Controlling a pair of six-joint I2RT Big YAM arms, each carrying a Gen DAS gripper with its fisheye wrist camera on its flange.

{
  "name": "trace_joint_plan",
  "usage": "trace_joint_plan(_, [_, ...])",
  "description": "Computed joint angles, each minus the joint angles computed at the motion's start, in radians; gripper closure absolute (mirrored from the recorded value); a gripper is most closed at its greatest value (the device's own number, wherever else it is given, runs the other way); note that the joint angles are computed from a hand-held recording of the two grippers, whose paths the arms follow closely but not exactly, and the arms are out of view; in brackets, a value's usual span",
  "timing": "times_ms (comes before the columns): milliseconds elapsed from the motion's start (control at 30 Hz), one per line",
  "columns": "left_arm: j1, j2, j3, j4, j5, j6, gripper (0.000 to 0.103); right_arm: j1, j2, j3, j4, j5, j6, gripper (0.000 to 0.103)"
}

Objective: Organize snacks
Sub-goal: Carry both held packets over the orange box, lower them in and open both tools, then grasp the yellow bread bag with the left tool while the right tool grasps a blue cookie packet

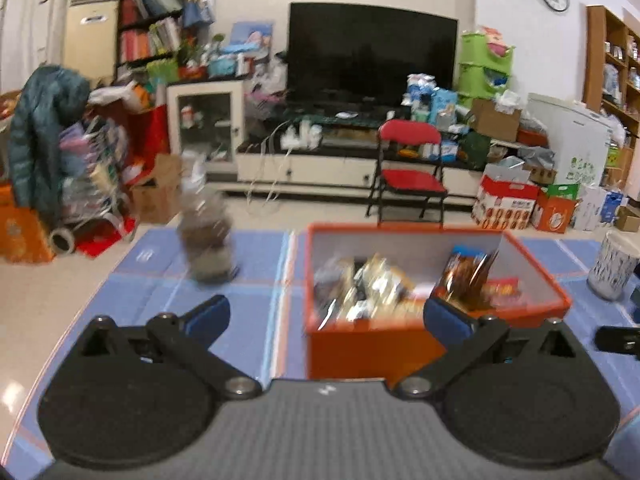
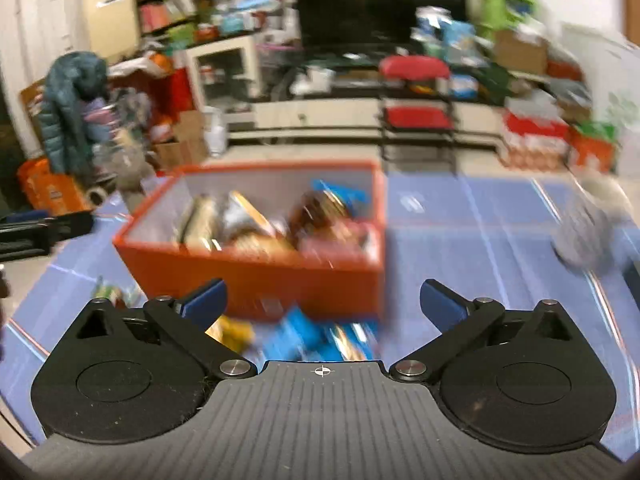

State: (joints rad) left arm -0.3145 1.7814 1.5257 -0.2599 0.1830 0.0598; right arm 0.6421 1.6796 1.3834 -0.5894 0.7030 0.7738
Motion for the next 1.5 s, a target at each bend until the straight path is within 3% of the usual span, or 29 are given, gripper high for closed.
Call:
trace_joint_plan(67, [0.016,-0.034,-0.060,0.010,-0.020,0.000,0.001,0.023,-0.003,-0.012,-0.097,0.017,0.110,0.008])
trace_joint_plan(100, [0.027,-0.047,-0.083,0.010,-0.018,-0.001,0.001,0.027,0.016,0.016,-0.191,-0.009,0.181,0.008])
trace_joint_plan(167, [0.041,-0.056,-0.113,0.016,-0.020,0.011,0.001,0.018,0.061,0.079,-0.319,-0.086,0.237,0.008])
trace_joint_plan(200, [0.044,-0.055,-0.128,0.030,-0.021,0.025,0.001,0.019,0.076,0.098,-0.346,-0.100,0.247,0.008])
trace_joint_plan(300, [0.047,-0.030,-0.138,0.029,-0.004,0.141,0.001,0.033,0.111,0.128,-0.360,-0.064,0.272,0.008])
trace_joint_plan(333, [0.038,-0.019,-0.130,0.004,-0.034,0.140,0.001,0.038,0.119,0.121,-0.336,-0.037,0.251,0.008])
trace_joint_plan(367, [0.030,-0.011,-0.125,-0.015,-0.057,0.090,0.001,0.042,0.130,0.118,-0.308,-0.011,0.227,0.008])
trace_joint_plan(467, [0.004,-0.006,-0.131,-0.022,-0.033,-0.054,0.001,0.033,0.141,0.103,-0.222,-0.023,0.211,0.008])
trace_joint_plan(533, [-0.041,-0.011,-0.151,0.031,-0.040,-0.035,0.001,0.046,0.181,0.153,-0.257,0.045,0.237,0.008])
trace_joint_plan(633, [-0.086,-0.011,-0.163,0.097,-0.020,0.046,0.001,0.054,0.234,0.182,-0.226,0.122,0.169,0.008])
trace_joint_plan(800, [-0.077,-0.028,-0.176,0.122,-0.058,0.026,0.001,0.043,0.274,0.208,-0.229,0.074,0.238,0.013])
trace_joint_plan(933, [-0.045,-0.019,-0.157,0.074,-0.063,-0.034,0.001,0.025,0.307,0.239,-0.209,0.021,0.238,0.013])
trace_joint_plan(1100, [-0.026,-0.009,-0.140,0.041,-0.073,-0.038,0.001,0.012,0.383,0.337,-0.249,0.049,0.253,0.011])
trace_joint_plan(1133, [-0.025,-0.011,-0.140,0.036,-0.070,-0.029,0.001,0.012,0.407,0.371,-0.289,0.057,0.250,0.009])
trace_joint_plan(1200, [-0.027,-0.008,-0.140,0.034,-0.068,-0.014,0.001,0.018,0.461,0.456,-0.406,0.090,0.218,0.017])
trace_joint_plan(1233, [-0.027,-0.003,-0.132,0.023,-0.068,-0.009,0.001,0.020,0.448,0.442,-0.397,0.084,0.208,0.026])
trace_joint_plan(1300, [-0.026,0.005,-0.121,0.007,-0.054,-0.009,0.001,0.021,0.387,0.360,-0.322,0.033,0.164,0.059])
trace_joint_plan(1433, [-0.033,0.004,-0.122,0.004,-0.029,0.004,0.001,0.016,0.237,0.138,-0.143,-0.081,0.068,0.070])
trace_joint_plan(1500, [-0.037,0.003,-0.123,-0.004,-0.011,0.014,0.001,0.021,0.176,0.063,-0.107,-0.118,0.057,0.070])
